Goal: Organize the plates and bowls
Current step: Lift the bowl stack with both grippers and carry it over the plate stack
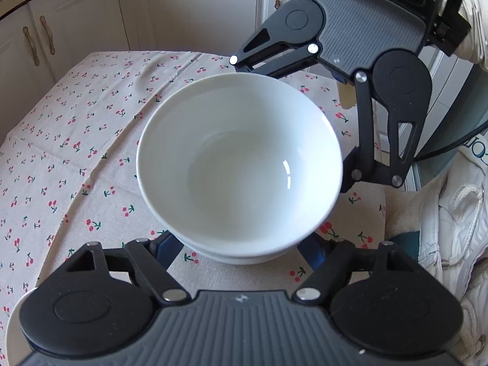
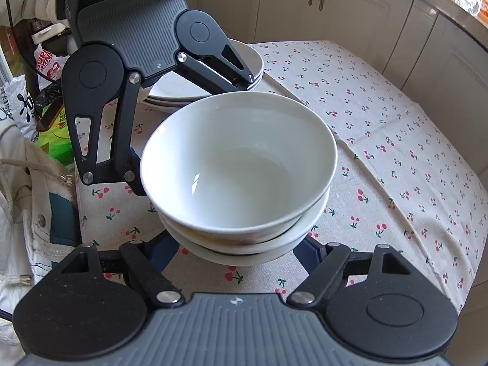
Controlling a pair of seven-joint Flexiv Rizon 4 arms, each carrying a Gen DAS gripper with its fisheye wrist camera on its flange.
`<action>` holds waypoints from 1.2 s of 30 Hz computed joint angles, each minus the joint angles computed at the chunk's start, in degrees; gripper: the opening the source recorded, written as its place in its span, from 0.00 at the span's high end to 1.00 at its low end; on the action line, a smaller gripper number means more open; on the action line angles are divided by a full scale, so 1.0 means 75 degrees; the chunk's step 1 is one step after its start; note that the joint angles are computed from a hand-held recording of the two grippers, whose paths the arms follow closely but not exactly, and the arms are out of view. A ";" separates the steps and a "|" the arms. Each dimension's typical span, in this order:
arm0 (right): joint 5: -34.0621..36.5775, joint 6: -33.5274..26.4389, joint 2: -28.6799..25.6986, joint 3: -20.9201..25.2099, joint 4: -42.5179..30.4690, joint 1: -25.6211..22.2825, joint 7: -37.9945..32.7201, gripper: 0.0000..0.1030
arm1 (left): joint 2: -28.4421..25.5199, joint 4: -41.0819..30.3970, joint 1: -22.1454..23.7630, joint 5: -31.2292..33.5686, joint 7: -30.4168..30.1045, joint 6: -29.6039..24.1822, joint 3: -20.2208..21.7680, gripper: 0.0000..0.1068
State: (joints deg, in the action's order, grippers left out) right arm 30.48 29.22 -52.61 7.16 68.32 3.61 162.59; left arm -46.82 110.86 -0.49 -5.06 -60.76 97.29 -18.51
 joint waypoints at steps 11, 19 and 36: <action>-0.0006 0.0065 0.0052 -0.0031 0.0048 0.0052 0.0226 0.17 | -0.0071 -0.0009 0.0292 0.0039 0.0020 -0.0019 -0.0303 0.23; 0.0025 0.0324 0.0237 0.0004 0.0322 0.0038 -0.0003 0.18 | 0.0018 0.0150 0.0210 -0.0020 -0.0218 0.0167 -0.0254 0.24; 0.0550 0.0730 0.1189 0.0401 0.1209 0.0313 -0.1108 0.18 | 0.1630 0.1858 -0.1214 -0.0112 -0.1635 0.1441 0.1757 0.24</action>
